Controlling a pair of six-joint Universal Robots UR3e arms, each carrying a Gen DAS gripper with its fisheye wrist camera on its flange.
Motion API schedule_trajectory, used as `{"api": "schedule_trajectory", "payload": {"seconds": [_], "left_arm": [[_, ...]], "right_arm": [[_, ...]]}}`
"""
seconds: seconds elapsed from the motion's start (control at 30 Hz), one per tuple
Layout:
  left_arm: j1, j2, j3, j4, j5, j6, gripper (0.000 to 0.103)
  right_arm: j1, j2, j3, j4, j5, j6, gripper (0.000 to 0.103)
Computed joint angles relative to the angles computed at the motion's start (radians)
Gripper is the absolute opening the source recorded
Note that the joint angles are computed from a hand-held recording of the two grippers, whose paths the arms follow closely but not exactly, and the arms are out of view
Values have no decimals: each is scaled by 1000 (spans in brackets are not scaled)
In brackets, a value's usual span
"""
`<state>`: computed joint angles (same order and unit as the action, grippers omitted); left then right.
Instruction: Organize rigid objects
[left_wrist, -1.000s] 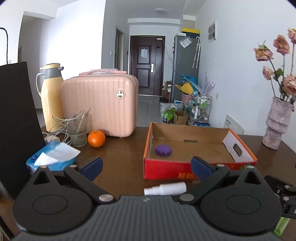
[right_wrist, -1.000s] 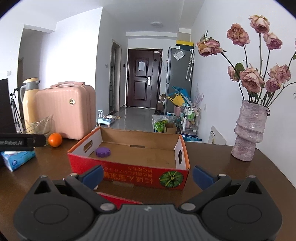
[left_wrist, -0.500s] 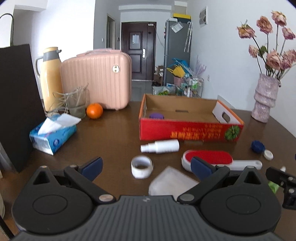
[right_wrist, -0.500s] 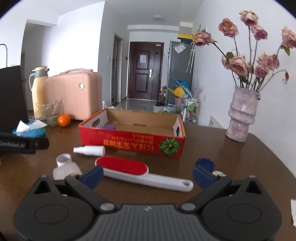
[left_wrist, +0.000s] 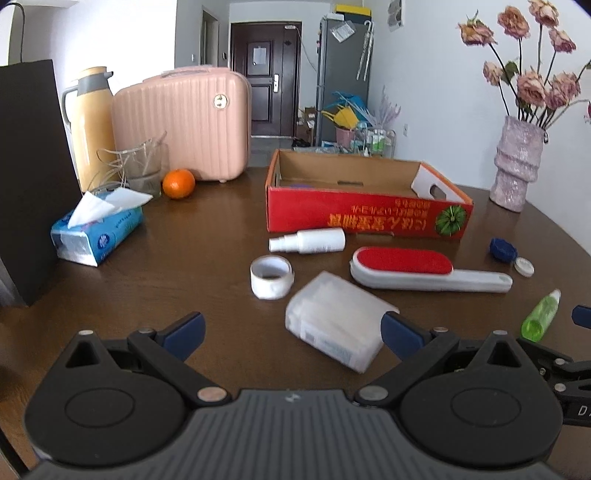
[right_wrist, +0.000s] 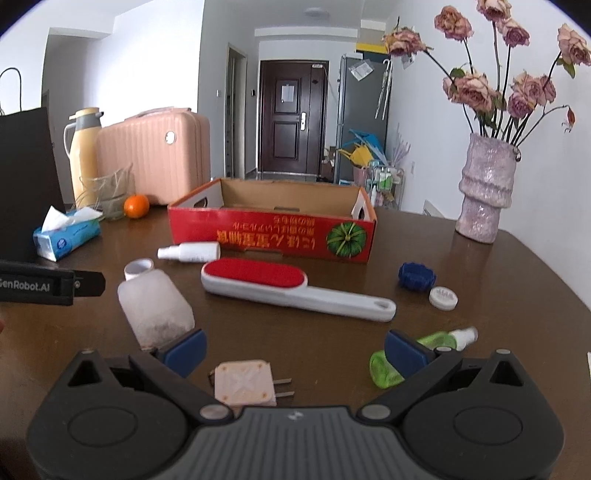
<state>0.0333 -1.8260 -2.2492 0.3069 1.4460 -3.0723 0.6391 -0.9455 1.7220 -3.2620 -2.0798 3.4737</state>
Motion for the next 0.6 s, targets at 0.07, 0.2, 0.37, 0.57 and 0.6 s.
{"api": "schedule_trajectory", "payload": {"seconds": [0.07,0.2,0.37,0.57,0.6], "left_arm": [[2,-4,-5,-3,-3,3,103],[11,-3,-21,0,-15,4,103],[21,-11,-41,3,-25,12,103],[32,-23,-45,-2,-31,10,103],[36,-22,-47,0,-36,12,103]], "right_arm": [[3,4,0,7,4,7,103],[10,13,10,3,10,25,103],[14,27,19,-5,18,44,103],[14,59,-13,4,46,36,103],[14,67,-23,7,53,30,103]]}}
